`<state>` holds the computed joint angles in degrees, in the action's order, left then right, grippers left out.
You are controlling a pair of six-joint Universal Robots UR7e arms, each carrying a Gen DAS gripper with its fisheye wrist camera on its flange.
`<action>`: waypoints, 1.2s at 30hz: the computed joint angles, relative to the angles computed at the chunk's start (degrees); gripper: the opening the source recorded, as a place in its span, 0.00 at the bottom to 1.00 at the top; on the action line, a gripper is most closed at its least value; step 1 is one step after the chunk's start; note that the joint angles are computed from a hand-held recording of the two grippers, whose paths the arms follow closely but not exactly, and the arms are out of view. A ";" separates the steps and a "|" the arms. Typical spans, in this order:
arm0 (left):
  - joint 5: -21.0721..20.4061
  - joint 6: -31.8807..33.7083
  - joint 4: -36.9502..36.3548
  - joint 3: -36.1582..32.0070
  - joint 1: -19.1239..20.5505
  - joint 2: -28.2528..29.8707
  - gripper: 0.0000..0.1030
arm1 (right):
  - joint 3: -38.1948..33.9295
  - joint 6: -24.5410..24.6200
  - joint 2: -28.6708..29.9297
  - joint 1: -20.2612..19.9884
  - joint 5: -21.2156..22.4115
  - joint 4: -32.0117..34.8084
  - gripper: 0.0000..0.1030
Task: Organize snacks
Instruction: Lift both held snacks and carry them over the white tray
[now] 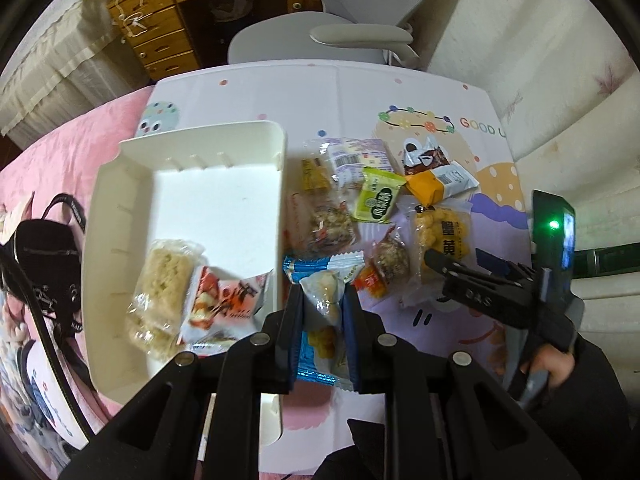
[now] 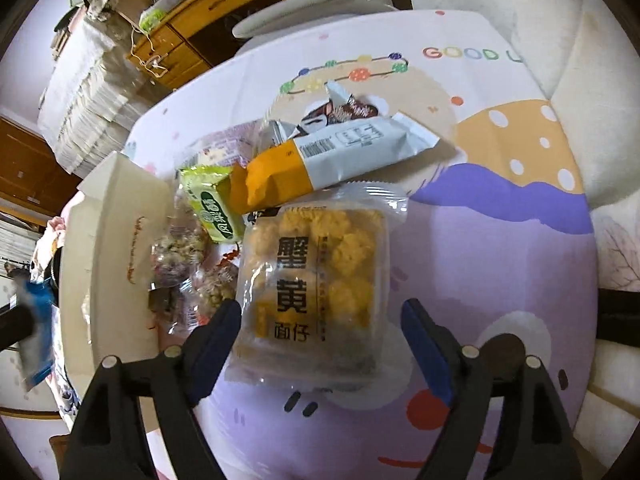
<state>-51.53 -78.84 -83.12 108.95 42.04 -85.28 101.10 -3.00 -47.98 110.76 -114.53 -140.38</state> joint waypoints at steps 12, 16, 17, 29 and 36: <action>-0.20 -11.72 9.24 1.92 -3.12 -6.41 0.16 | -2.02 1.59 4.24 1.39 -4.85 0.00 0.88; -0.53 -14.29 11.15 3.17 -4.11 -9.07 0.16 | -2.37 2.26 4.78 1.47 -5.19 -0.39 0.83; -0.68 -14.87 11.64 3.58 -4.45 -9.85 0.16 | -2.30 2.55 4.75 1.45 -5.11 -0.67 0.80; -2.91 -14.74 15.60 8.16 -9.51 -20.96 0.16 | -1.14 13.05 4.77 3.85 -8.36 -0.89 0.77; -4.18 -11.30 21.46 8.40 -13.78 -28.00 0.16 | 3.49 21.73 1.11 7.20 -8.82 -4.12 0.77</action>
